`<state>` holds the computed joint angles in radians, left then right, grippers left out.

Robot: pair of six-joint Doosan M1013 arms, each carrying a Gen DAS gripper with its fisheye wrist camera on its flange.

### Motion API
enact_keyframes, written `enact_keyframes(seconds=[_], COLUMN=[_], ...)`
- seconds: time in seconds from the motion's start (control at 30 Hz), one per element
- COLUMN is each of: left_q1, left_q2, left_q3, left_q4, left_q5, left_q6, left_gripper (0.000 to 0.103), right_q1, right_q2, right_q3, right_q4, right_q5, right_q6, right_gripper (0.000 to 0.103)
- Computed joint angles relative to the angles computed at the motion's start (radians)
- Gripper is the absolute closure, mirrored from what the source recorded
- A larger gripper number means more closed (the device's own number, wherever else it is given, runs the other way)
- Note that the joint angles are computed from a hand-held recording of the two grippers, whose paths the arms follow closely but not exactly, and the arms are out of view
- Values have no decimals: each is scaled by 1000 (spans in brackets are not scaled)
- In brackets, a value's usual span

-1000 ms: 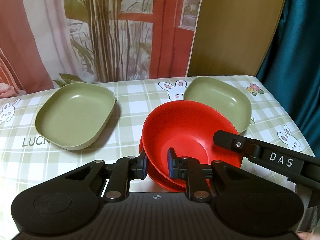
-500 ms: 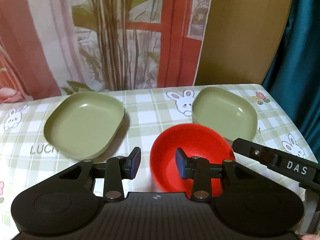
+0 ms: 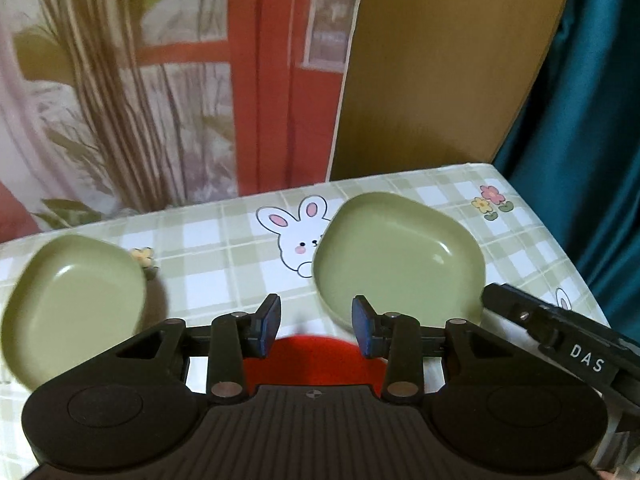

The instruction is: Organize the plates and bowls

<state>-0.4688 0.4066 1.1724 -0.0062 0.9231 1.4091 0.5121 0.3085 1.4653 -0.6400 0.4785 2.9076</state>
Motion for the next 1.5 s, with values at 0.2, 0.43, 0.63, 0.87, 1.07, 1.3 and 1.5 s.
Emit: enact_keyframes(seconds=[0.2, 0.43, 0.63, 0.87, 1.07, 1.3, 1.5], left_q1=[10, 15, 14, 8, 8, 14, 15], left_q2=[53, 84, 86, 61, 19, -49, -122], left_q3=[-52, -74, -61, -23, 6, 67, 137], left_q4=[-19, -53, -64, -40, -21, 18, 73], left_q5=[41, 71, 48, -33, -77, -117, -146], left_q6=[-9, 15, 35, 44, 38, -15, -89], left_gripper=[62, 62, 87, 87, 87, 87, 87], right_q1=[-23, -34, -34, -27, -14, 16, 50], right_q2=[22, 41, 42, 34, 19, 5, -1], right_q3=[-11, -21, -17, -19, -32, -59, -86], right_q4=[7, 75, 83, 54, 5, -10, 9], right_q5=[22, 18, 4, 1, -2, -1, 2], right_q6=[-17, -71, -64, -29, 14, -1, -46], right_gripper=[86, 86, 88, 88, 88, 88, 88])
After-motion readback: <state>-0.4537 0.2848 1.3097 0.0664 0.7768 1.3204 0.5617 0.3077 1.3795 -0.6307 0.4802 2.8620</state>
